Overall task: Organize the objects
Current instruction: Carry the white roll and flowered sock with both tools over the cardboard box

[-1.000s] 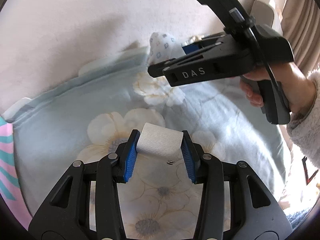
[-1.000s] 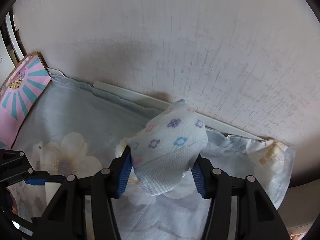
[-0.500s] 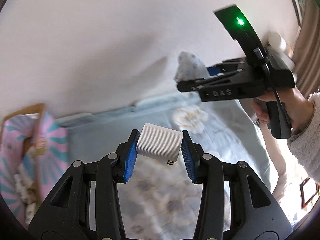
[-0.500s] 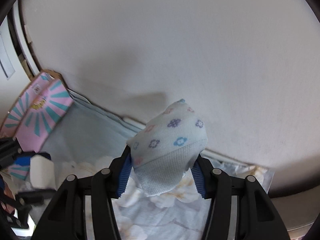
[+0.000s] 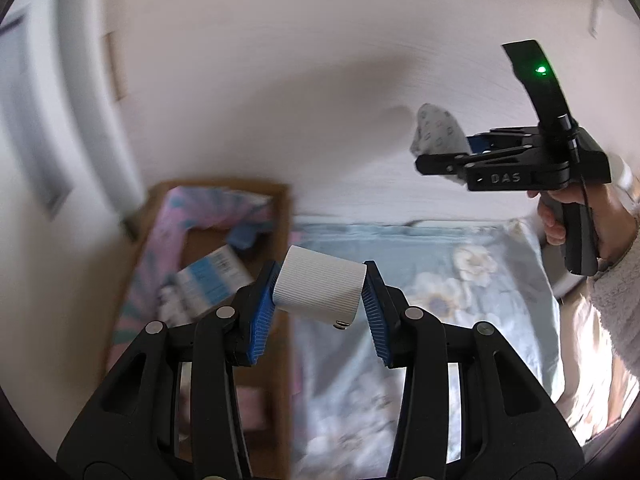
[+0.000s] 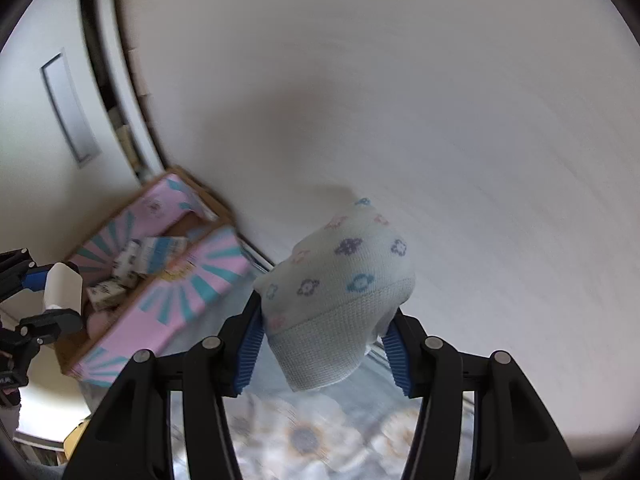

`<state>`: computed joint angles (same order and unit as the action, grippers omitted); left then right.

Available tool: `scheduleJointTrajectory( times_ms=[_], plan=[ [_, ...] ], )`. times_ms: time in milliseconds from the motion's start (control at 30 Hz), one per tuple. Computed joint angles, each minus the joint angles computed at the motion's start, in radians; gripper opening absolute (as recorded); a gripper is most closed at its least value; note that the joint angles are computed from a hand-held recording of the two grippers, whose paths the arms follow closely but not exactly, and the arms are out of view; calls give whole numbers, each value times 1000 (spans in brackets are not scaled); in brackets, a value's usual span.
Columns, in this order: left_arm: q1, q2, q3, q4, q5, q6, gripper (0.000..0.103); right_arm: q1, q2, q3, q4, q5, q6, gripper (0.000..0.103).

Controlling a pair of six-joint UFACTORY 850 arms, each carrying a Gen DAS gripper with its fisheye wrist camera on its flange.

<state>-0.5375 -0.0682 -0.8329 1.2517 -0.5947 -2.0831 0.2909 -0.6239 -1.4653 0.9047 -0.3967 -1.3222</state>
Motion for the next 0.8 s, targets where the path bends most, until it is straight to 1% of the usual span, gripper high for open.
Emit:
scheduleJointTrajectory(
  times_ms=[200,233,333,400,433,567,800],
  plan=[
    [-10,101,101,-95,-87,-30,38,65,-45,-102,-84,-94,50,50],
    [0,100,122,-76,-81,-63,38,78,-56,-120,-104,-106,64,50],
    [-8,118,154,-119,-111,-89,38,114,-88,-170,-155,-147,79,50],
    [-12,124,175,-132,-116,-119,38,138,-106,-197,-195,-168,87,50],
    [-16,129,187,-145,-121,-128,38,136,-105,-199,-205,-183,81,50],
    [-27,129,212,-184,-125,-155,38,176,-152,-250,-254,-218,93,50],
    [-38,105,250,-201,-83,-241,38,212,-209,-301,-318,-264,106,50]
  ],
)
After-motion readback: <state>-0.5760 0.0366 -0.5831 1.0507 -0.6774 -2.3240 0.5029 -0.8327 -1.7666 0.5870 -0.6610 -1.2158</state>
